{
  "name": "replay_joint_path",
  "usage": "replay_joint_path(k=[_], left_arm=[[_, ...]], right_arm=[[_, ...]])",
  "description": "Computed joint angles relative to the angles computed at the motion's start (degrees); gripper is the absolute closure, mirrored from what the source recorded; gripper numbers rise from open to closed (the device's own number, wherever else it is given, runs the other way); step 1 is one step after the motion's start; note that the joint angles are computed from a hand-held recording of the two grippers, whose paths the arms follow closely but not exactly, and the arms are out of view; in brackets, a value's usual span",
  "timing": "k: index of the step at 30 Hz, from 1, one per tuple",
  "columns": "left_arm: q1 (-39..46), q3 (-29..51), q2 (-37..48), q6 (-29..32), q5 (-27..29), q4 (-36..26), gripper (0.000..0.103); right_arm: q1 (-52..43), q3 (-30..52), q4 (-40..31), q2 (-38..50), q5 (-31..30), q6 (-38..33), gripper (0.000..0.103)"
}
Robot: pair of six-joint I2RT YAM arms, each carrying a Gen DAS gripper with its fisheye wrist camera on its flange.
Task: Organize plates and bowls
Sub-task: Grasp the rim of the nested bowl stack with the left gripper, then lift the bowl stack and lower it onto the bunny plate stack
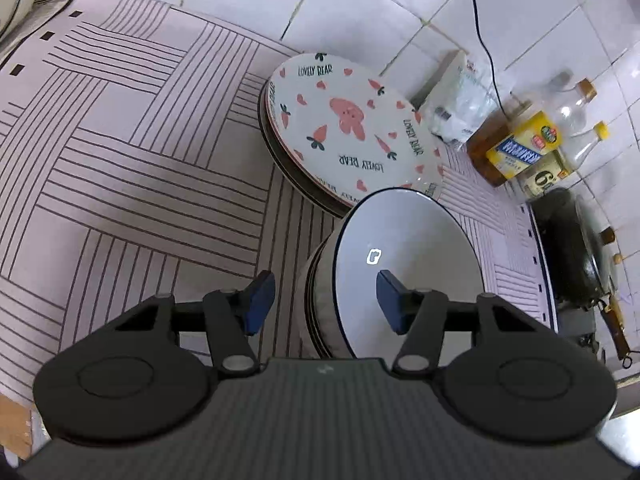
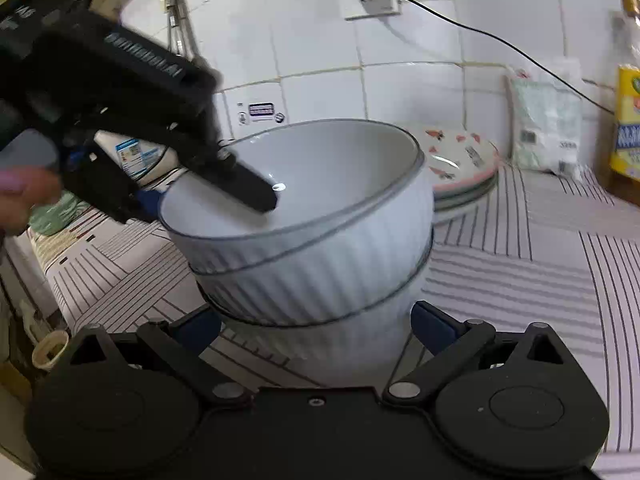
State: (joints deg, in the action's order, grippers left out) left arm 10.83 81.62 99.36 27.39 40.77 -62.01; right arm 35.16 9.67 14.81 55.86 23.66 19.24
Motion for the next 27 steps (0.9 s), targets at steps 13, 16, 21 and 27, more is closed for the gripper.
replay_joint_path(k=[13, 16, 21, 27], left_arm=[[-1.3, 0.2, 2.7, 4.8, -1.1, -1.8, 0.066], [-0.8, -0.7, 2.4, 6.0, 0.0, -1.0, 0.066], [-1.0, -2.5, 0.4, 7.9, -0.7, 0.0, 0.066], [-1.0, -2.1, 0.4, 9.0, -1.3, -1.0, 0.065]], right_arm=[[-2.4, 0.6, 6.4, 6.5, -2.3, -3.6, 0.000], [-1.8, 0.7, 6.9, 7.1, -1.3, -2.9, 0.000], [-0.7, 0.7, 6.6, 6.9, 0.2, -1.7, 0.000], [1.2, 0.4, 5.2, 5.6, 2.3, 0.3, 0.000]])
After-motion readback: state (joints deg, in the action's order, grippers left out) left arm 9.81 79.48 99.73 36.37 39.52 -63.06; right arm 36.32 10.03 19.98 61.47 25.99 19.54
